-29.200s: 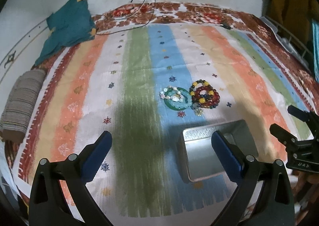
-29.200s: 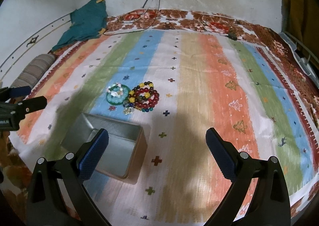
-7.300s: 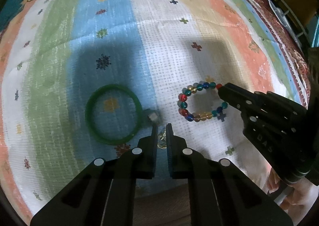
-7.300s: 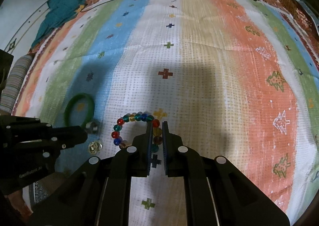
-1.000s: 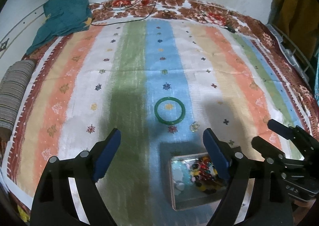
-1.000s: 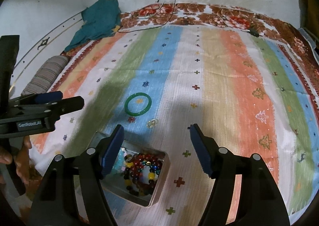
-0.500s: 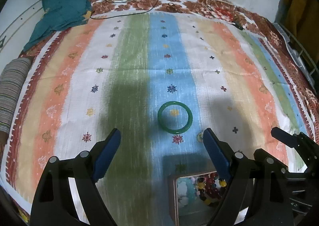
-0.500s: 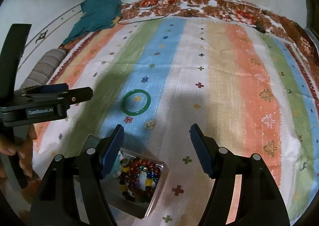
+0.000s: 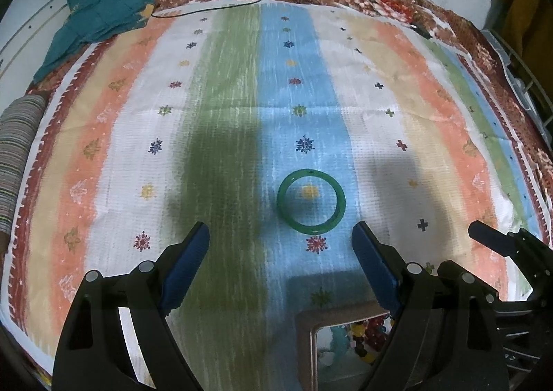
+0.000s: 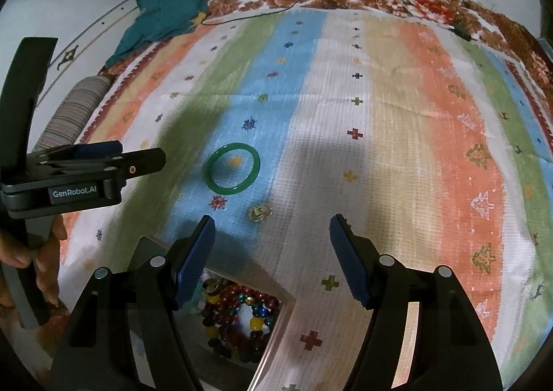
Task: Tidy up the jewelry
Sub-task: 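Move both tools toward the green bangle and the small gold charm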
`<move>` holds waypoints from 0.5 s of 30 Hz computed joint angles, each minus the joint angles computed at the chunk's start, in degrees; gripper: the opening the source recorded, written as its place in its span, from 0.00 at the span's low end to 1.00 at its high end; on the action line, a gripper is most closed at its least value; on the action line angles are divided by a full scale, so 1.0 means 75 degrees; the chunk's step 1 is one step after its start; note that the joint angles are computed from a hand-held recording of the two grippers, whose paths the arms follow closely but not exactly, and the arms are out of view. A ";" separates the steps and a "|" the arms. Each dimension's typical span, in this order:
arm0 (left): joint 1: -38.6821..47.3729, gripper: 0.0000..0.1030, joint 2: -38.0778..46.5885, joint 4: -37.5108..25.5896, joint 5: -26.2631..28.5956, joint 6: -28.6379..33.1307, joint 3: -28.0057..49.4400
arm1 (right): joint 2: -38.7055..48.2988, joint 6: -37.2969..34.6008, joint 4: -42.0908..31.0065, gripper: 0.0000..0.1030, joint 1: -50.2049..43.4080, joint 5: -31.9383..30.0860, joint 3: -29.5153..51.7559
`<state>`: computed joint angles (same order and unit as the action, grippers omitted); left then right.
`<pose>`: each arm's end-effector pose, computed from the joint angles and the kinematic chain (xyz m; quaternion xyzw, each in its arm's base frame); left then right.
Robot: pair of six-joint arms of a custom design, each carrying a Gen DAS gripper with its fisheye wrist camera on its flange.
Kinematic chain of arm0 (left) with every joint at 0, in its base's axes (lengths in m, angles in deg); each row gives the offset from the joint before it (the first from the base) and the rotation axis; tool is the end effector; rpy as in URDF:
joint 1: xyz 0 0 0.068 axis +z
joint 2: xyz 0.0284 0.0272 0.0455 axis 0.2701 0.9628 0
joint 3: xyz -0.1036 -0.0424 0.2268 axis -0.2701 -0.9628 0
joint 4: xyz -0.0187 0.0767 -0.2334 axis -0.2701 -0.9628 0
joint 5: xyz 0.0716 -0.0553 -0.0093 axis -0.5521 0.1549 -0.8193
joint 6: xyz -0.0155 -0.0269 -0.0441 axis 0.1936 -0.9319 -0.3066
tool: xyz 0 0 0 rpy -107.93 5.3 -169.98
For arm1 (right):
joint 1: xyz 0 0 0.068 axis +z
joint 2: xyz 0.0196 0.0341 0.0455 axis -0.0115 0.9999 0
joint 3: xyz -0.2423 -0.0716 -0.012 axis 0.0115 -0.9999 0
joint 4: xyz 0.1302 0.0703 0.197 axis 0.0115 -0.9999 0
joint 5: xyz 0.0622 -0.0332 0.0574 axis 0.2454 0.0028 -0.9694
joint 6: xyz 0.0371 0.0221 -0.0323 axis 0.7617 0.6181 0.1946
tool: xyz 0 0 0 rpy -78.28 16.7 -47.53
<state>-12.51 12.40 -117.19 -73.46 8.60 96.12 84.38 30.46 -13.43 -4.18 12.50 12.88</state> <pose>0.2249 -0.1096 0.1892 -0.1696 0.9585 -0.0025 0.2290 0.2482 -0.0003 0.1922 -0.2859 0.9197 0.1503 0.2231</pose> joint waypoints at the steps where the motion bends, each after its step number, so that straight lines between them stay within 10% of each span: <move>1: 0.0017 0.81 0.0039 0.0016 0.0014 0.0019 0.0009 | 0.0041 0.0012 0.0024 0.67 0.0029 0.0032 0.0006; 15: 0.0450 0.80 0.0877 0.0352 0.0374 0.0339 0.0140 | 0.0554 0.0111 0.0185 0.67 0.0455 0.0324 0.0150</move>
<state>-9.13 18.98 -114.55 -70.65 11.15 97.17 88.53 31.29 -12.04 -0.77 14.93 14.01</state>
